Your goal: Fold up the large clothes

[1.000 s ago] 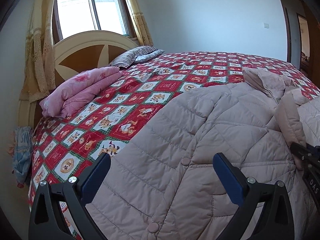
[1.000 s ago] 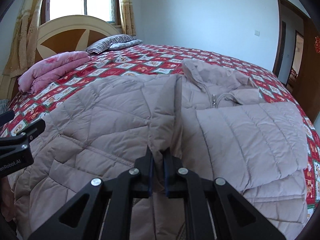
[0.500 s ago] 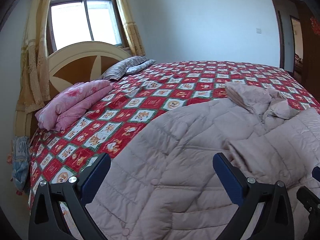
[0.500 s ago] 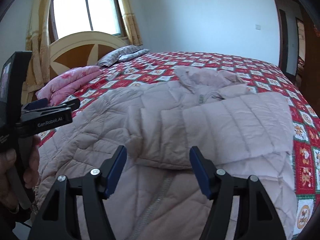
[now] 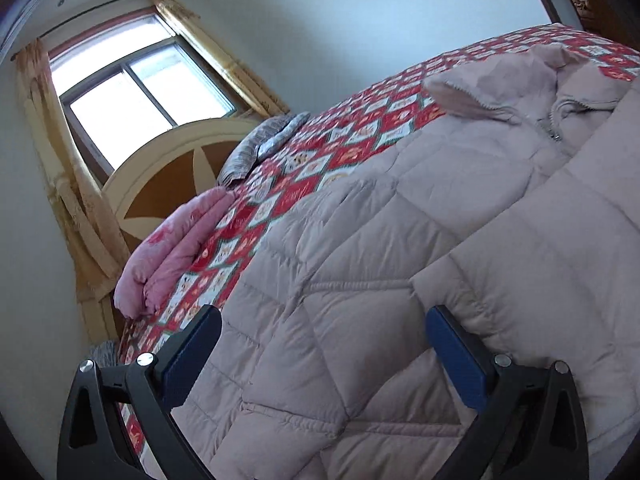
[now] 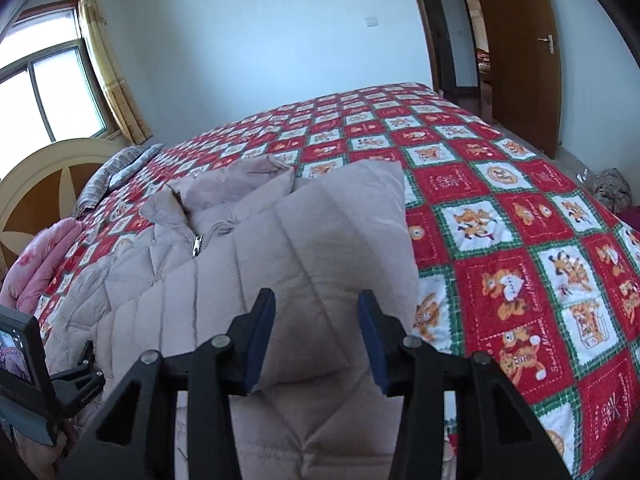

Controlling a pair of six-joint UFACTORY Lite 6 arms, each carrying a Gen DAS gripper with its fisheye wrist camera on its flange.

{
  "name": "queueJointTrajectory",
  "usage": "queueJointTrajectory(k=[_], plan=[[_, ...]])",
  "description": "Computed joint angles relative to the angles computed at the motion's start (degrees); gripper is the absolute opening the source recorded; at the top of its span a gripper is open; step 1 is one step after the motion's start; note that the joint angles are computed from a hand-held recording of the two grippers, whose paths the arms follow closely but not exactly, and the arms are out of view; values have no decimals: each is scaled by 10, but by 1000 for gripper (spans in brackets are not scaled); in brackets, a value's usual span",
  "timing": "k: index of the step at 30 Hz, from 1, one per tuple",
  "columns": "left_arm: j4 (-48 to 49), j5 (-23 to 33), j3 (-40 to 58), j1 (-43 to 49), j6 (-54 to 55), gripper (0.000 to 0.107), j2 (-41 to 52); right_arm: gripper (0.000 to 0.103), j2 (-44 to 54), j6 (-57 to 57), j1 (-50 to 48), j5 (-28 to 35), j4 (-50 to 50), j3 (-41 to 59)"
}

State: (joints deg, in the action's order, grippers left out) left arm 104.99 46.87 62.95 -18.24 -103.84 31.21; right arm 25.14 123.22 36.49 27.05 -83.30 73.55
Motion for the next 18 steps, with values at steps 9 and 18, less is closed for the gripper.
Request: queueJointTrajectory(k=[9,18], plan=[[75,-124,-26,87,-83,102,-13,47,98,-40,49,46,40,26],[100,-129,-63,84,-122,102,-29,45,48,34,66,45,33,-46]])
